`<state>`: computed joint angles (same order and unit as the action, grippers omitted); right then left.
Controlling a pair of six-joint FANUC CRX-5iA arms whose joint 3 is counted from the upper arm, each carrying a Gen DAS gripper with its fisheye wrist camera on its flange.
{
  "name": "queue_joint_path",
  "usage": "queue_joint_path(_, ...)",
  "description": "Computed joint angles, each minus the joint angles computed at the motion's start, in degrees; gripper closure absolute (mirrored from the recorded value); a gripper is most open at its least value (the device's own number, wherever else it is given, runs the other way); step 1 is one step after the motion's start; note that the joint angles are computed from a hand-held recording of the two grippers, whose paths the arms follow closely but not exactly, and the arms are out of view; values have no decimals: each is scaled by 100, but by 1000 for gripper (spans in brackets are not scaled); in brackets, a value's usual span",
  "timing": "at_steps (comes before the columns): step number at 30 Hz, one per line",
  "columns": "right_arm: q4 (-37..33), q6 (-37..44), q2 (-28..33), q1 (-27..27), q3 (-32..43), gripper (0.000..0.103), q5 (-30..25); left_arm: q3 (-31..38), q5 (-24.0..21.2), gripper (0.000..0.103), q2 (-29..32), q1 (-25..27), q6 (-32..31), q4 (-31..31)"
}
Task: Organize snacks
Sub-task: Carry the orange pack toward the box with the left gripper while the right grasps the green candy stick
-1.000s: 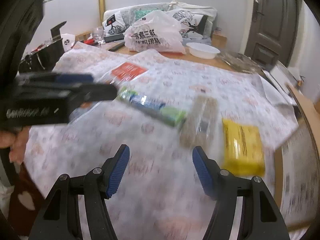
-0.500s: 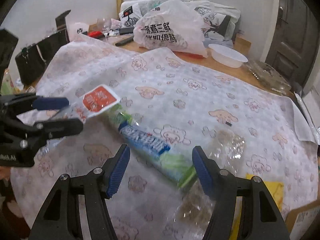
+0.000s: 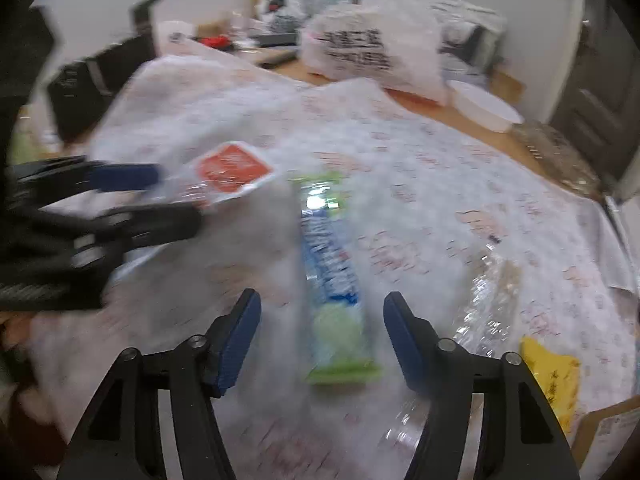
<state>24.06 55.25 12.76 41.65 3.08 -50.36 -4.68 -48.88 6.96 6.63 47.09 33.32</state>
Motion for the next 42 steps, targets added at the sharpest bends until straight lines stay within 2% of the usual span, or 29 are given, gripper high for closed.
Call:
queue_joint_path(2,-174,-14,78,-75,125,56,104,-9,-2,38,-7,10,-9,-16)
queue_joint_path(3,-178,-39,119,-82,186,68,74,-13,-15,38,-7,20,-27,0)
queue_joint_path(5,-55,-35,182,-44,241,81,4,-38,-27,38,-21,47,-68,59)
queue_joint_path(8,165,-63,156,71,170,82,-84,-161,26,38,-111,83,-203,196)
queue_joint_path(13,503,-601,-199,226,-242,82,134,-403,25,38,-342,175,-403,461)
queue_joint_path(18,1126,-1201,-819,505,-764,82,305,-708,102,38,-793,220,-815,961)
queue_joint_path(26,2258,-2249,-1989,800,-1625,82,329,-755,23,38,-1394,-9,-1003,1416)
queue_joint_path(34,3148,-3149,-3325,684,-2587,82,-93,-436,111,38,-1609,-992,-945,1531)
queue_joint_path(42,3012,-3327,-4465,274,-3313,82,-656,395,-5,38,-1031,-2281,-546,1113)
